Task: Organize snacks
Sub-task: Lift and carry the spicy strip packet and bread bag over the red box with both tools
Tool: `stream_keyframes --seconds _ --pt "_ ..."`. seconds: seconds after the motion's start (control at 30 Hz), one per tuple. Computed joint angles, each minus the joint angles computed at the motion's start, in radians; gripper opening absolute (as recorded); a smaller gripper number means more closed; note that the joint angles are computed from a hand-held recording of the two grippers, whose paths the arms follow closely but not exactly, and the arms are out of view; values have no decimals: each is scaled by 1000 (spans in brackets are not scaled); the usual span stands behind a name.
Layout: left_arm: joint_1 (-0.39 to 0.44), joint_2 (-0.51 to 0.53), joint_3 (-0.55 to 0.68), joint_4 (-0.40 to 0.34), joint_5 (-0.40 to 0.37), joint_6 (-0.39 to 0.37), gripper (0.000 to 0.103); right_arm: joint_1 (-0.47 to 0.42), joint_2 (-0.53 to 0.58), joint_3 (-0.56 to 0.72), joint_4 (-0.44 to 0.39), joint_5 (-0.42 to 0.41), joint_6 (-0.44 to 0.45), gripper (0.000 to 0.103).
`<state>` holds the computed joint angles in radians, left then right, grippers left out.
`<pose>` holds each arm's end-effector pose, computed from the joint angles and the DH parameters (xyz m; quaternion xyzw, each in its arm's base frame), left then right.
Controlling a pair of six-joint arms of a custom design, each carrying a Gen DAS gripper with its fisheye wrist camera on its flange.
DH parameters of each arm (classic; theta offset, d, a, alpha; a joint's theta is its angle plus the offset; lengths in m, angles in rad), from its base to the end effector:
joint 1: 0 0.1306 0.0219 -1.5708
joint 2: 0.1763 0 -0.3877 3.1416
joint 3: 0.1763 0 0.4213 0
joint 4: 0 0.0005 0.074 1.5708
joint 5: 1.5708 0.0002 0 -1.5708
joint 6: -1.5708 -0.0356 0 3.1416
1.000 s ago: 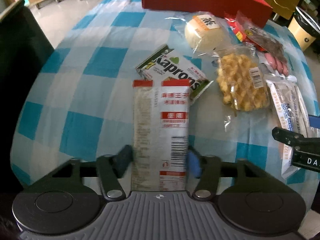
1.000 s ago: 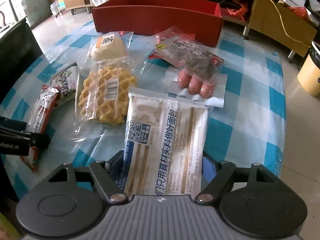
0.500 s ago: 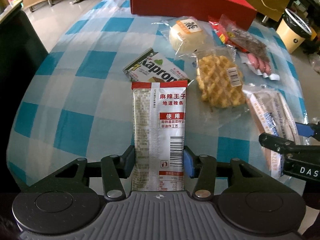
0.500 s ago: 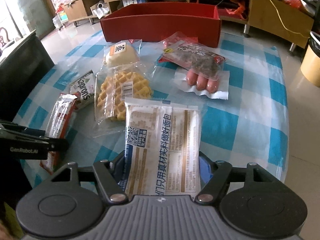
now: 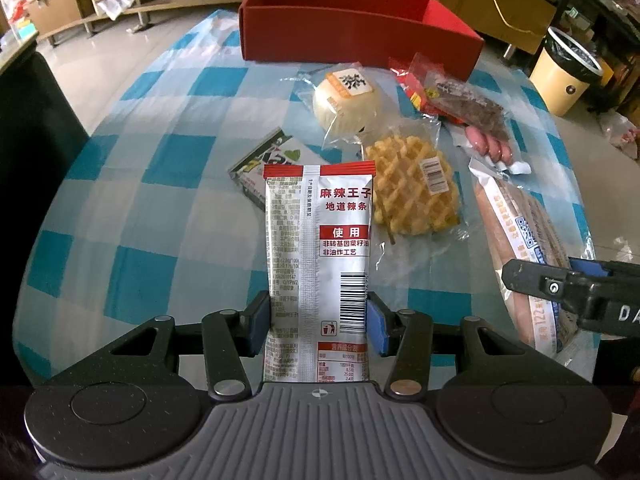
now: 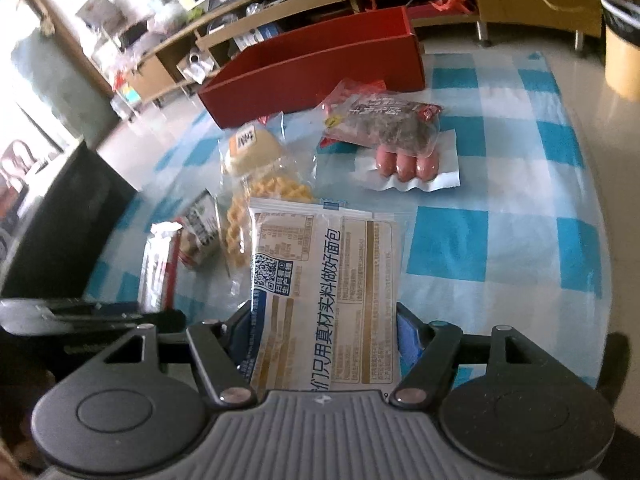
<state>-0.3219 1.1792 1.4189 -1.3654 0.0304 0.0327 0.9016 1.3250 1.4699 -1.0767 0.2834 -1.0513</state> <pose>0.3745 -0.1266 0.5104 0.1439 0.9646 -0.0535 0.2146 0.3036 0.3670 0.4912 0.1145 0.9339 0.1825 0.2852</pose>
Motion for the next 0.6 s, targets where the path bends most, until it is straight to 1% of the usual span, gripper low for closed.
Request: stream_keyframes --seconds 0.13,0.6 --pt "-3 -5 -1 12 -1 -4 57 -8 -20 -23 53 -17 -17 68" --pt "-14 -18 3 70 -21 -14 57 -18 -40 -50 149 -35 -14 68"
